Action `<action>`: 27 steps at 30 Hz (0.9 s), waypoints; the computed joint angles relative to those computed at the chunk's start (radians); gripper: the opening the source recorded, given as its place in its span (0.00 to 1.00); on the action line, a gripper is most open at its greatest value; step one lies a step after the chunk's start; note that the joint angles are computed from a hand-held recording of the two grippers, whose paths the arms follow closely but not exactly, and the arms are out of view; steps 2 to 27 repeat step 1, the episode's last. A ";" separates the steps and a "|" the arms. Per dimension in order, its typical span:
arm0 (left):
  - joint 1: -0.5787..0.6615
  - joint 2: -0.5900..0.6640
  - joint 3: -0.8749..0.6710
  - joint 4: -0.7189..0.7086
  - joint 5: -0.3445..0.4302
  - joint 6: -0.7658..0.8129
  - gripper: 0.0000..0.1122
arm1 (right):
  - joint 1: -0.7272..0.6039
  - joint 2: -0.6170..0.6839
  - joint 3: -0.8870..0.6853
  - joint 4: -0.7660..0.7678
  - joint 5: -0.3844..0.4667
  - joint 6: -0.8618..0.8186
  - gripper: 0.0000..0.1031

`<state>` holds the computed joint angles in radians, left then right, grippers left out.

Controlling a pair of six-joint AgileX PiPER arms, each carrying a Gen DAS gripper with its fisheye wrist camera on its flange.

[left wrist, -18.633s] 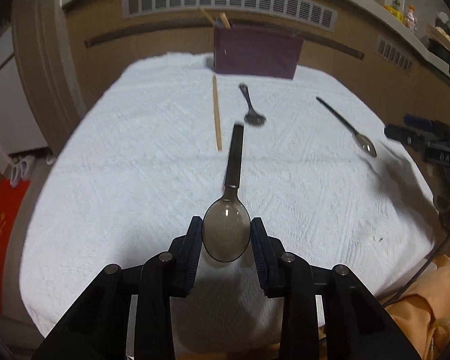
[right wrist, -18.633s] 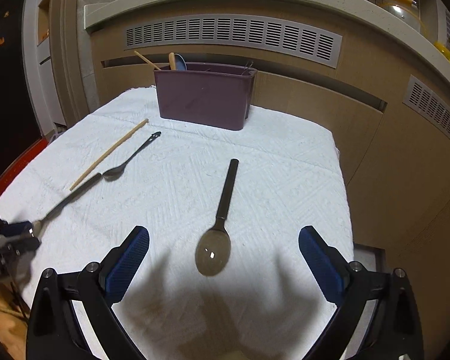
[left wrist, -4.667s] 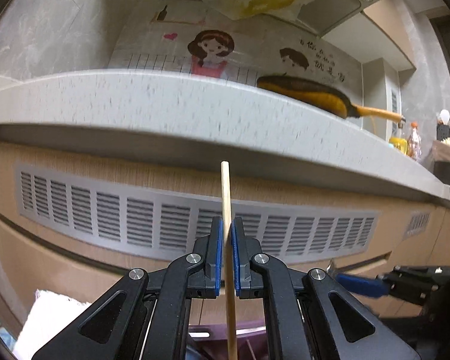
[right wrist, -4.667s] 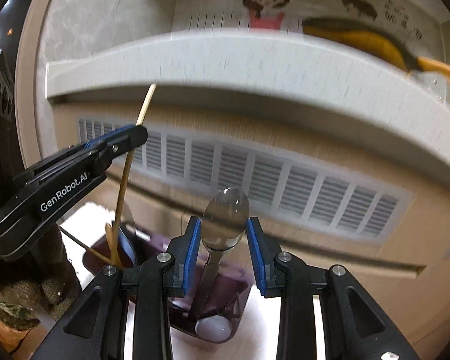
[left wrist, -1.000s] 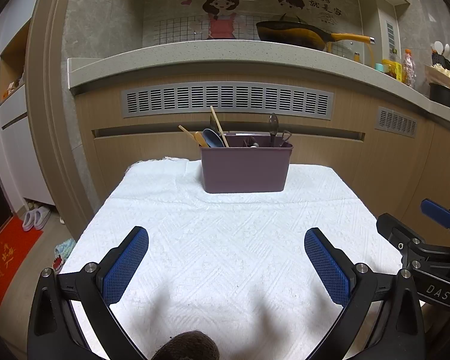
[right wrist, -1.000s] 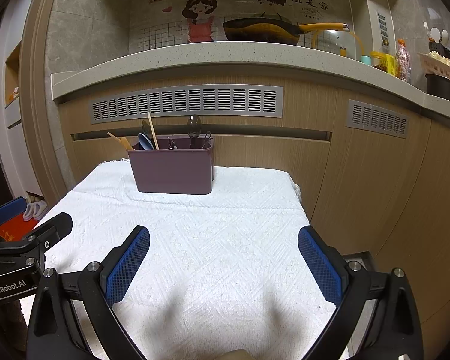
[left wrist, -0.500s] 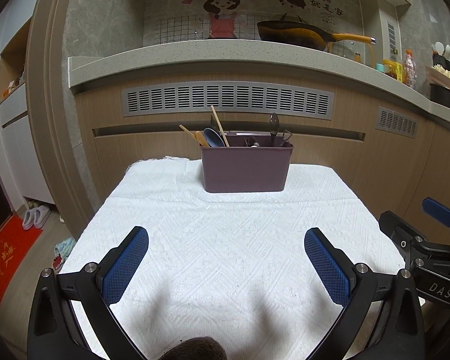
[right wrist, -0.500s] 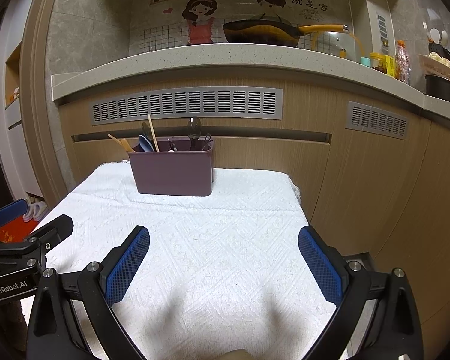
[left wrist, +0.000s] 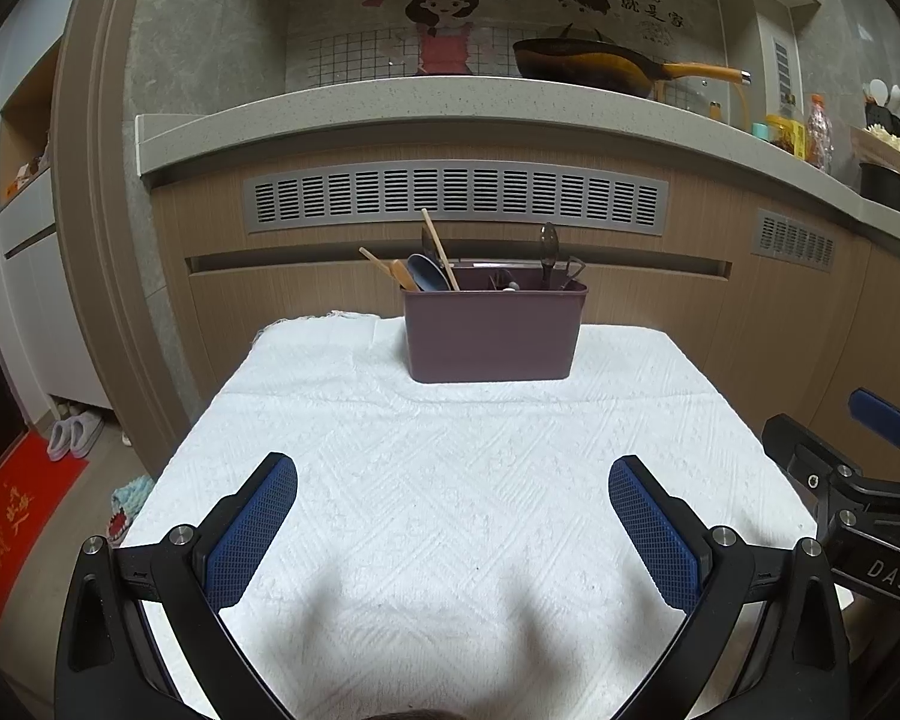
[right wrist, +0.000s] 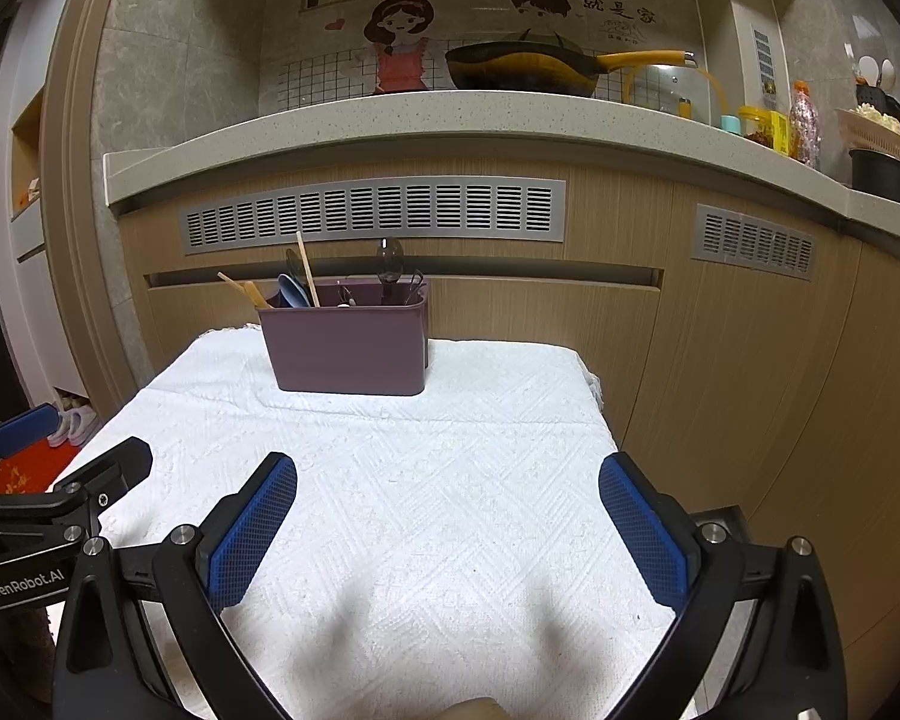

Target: Organize utensils

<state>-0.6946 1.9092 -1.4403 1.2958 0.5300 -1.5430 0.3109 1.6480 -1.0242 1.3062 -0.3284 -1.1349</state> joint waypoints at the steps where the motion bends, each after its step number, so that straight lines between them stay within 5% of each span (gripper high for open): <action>1: 0.001 0.001 -0.002 -0.002 -0.001 0.004 0.92 | 0.000 0.000 0.000 0.000 0.000 0.000 0.98; 27: 0.001 0.001 -0.002 -0.002 -0.001 0.004 0.92 | 0.000 0.000 0.000 0.000 0.000 0.000 0.98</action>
